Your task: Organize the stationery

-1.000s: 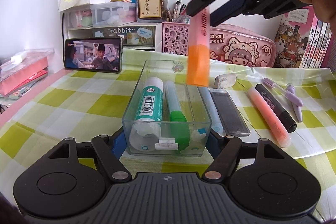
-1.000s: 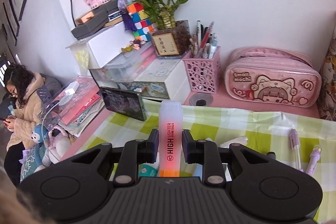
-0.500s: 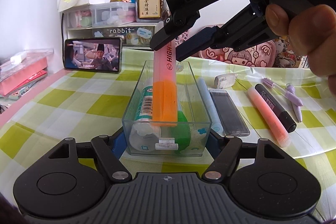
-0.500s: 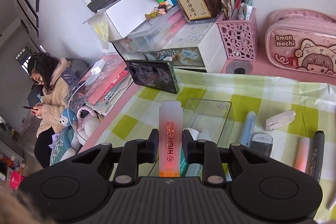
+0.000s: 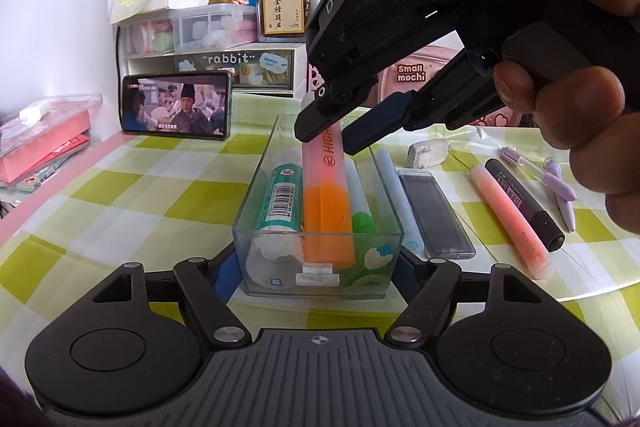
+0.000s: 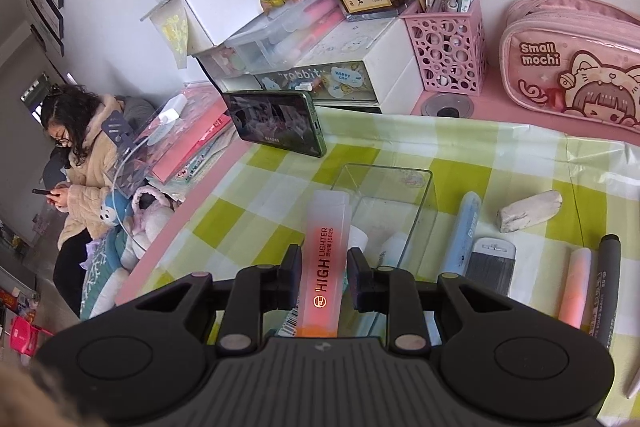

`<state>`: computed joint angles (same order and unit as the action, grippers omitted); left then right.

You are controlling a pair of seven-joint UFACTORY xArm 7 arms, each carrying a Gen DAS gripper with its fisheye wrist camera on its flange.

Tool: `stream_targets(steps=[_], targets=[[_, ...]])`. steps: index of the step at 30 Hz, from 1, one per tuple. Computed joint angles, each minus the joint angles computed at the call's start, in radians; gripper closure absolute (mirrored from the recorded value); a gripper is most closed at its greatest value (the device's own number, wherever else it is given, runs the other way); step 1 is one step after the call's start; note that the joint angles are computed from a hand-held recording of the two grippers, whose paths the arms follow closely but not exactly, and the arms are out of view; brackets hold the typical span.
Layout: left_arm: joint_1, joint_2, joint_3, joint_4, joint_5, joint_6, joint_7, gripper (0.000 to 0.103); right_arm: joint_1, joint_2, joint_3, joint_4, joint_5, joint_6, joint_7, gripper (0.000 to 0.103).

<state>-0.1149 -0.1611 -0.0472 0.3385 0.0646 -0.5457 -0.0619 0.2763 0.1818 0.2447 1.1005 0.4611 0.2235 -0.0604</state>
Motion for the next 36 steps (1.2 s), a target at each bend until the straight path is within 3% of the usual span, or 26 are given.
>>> stream_targets(steps=[4,15,19,21,24,29,32,36], targets=[[0.000,0.001,0.002,0.000,0.006,-0.001,-0.002,0.030,-0.006,-0.008,0.006,-0.012,0.011,0.001,-0.036,0.085],[-0.002,0.001,-0.004,0.001,-0.006,0.000,0.004,0.030,0.018,-0.017,-0.044,-0.042,-0.132,-0.072,0.099,0.085],[-0.002,0.000,-0.006,0.000,-0.009,0.000,0.007,0.030,0.025,0.034,-0.056,0.021,-0.219,-0.074,0.144,0.085],[-0.002,-0.001,-0.011,0.000,-0.018,0.001,0.014,0.030,0.029,0.074,-0.052,0.081,-0.263,-0.015,0.127,0.085],[-0.004,-0.004,-0.011,-0.002,-0.021,0.002,0.014,0.030,0.104,0.126,-0.135,0.160,-0.431,0.060,0.228,0.085],[-0.006,-0.006,-0.006,-0.003,-0.013,0.001,0.008,0.030,0.138,0.194,-0.197,0.274,-0.566,0.171,0.361,0.089],[-0.007,-0.005,0.003,-0.002,0.004,0.004,-0.002,0.030,0.108,0.226,-0.163,0.340,-0.557,0.276,0.353,0.089],[-0.004,-0.003,0.003,0.000,0.009,0.002,-0.005,0.030,0.109,0.235,-0.153,0.363,-0.570,0.320,0.362,0.090]])
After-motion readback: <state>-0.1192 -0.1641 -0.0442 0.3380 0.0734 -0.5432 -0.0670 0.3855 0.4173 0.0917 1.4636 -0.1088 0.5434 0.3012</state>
